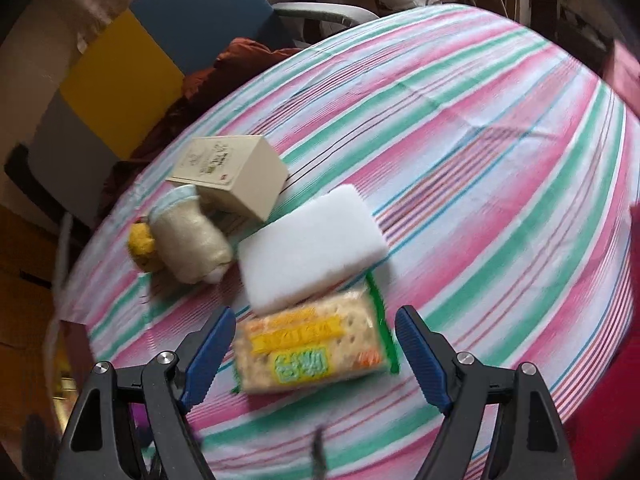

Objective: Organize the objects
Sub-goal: 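Hold the purple packet in the left tool while the right tool grasps the WEIDAN cracker bag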

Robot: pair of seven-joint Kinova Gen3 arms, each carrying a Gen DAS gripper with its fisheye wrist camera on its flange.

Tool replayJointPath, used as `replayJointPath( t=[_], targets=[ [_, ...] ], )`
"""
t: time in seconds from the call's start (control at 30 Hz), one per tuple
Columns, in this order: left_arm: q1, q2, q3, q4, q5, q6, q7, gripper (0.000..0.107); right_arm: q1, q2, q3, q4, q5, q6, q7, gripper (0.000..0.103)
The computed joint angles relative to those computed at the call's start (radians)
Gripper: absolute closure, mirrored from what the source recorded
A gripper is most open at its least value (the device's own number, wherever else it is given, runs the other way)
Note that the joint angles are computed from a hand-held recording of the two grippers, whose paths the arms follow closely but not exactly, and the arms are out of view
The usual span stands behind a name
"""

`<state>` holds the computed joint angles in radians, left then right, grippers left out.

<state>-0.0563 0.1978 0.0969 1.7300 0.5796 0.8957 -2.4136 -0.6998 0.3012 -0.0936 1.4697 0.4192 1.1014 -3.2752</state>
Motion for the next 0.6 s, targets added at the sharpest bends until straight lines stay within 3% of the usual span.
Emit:
replayJointPath(
  t=[0.07, 0.17, 0.23, 0.33, 0.4, 0.6],
  targets=[
    [-0.02, -0.024, -0.003, 0.033, 0.025, 0.01, -0.04, 0.071, 0.056, 0.021, -0.037, -0.009, -0.043, -0.014, 0.06, 0.019],
    [-0.032, -0.052, -0.018, 0.067, 0.049, 0.017, -0.077, 0.072, 0.179, 0.001, -0.167, 0.05, -0.078, -0.123, 0.088, 0.019],
    [-0.042, -0.067, -0.032, 0.081, 0.059, 0.034, -0.096, 0.072, 0.209, -0.024, -0.204, 0.091, -0.127, -0.203, 0.101, 0.018],
    [-0.065, -0.085, -0.056, 0.1, 0.071, 0.069, -0.148, 0.072, 0.181, -0.051, -0.166, 0.128, -0.247, -0.298, 0.196, 0.018],
    [-0.082, -0.093, -0.073, 0.112, 0.08, 0.09, -0.18, 0.072, 0.119, -0.058, -0.121, 0.114, -0.287, -0.287, 0.228, 0.019],
    [-0.113, -0.095, -0.098, 0.129, 0.113, 0.115, -0.238, 0.072, -0.159, -0.006, 0.124, -0.033, -0.156, -0.054, 0.294, 0.02]
  ],
)
